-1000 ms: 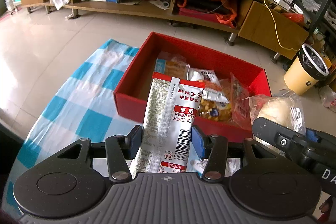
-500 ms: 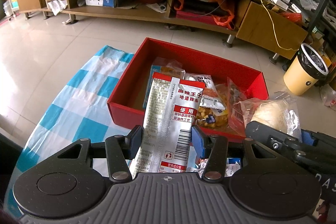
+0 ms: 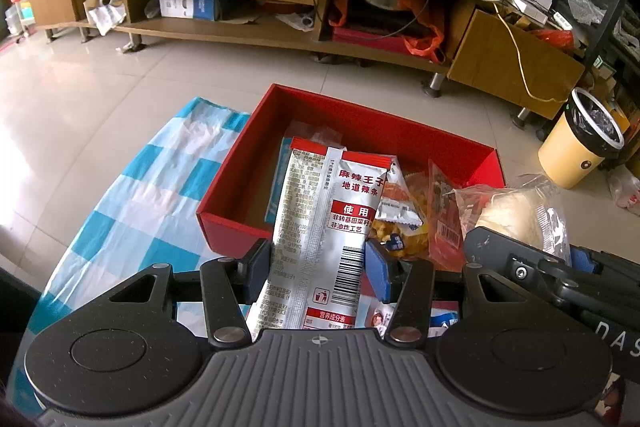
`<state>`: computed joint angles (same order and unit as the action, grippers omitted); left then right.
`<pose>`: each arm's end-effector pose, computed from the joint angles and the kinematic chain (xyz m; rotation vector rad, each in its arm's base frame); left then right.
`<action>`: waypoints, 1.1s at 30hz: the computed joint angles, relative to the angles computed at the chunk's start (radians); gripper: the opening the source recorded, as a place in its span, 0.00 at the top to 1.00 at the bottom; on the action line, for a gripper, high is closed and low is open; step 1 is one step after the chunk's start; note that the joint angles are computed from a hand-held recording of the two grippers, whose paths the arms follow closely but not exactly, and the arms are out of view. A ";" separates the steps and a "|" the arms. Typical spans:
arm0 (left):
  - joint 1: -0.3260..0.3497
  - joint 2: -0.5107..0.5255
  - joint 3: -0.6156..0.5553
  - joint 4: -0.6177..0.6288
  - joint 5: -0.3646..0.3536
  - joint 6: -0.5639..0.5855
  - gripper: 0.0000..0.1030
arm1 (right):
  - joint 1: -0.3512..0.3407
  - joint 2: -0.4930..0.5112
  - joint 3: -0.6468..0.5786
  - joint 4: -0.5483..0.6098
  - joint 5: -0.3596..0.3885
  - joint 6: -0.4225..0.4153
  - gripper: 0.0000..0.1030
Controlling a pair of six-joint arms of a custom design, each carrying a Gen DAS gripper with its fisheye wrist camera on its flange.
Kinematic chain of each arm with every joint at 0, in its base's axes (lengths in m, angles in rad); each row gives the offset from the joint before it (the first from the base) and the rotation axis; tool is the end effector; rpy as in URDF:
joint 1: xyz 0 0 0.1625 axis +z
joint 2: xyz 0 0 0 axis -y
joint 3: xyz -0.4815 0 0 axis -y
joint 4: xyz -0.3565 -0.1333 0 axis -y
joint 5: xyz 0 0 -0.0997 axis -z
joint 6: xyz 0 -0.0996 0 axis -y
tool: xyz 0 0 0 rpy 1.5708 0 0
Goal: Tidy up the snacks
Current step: 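Lift the packet and the bun and carry both over the red box, then lower the packet and the bun into the red box and open both tools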
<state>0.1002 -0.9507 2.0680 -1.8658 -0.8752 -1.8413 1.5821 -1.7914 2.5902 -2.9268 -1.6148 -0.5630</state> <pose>-0.4259 -0.2409 0.1088 -0.0647 2.2614 -0.8901 0.1321 -0.2791 0.3452 0.7898 -2.7377 0.7671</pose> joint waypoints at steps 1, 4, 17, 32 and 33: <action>0.000 0.000 0.000 0.000 0.001 0.001 0.43 | 0.000 0.003 -0.001 -0.002 0.000 0.001 0.43; 0.010 0.005 -0.007 -0.002 0.007 0.011 0.43 | 0.000 0.008 -0.004 -0.003 -0.001 0.004 0.43; 0.046 0.025 -0.026 -0.010 0.042 0.049 0.43 | 0.005 0.074 -0.032 -0.051 -0.017 0.028 0.43; 0.090 0.049 -0.042 -0.040 0.075 0.099 0.43 | -0.007 0.142 -0.056 -0.099 -0.040 0.043 0.43; 0.093 0.051 -0.044 -0.043 0.076 0.103 0.43 | -0.006 0.147 -0.057 -0.102 -0.043 0.045 0.43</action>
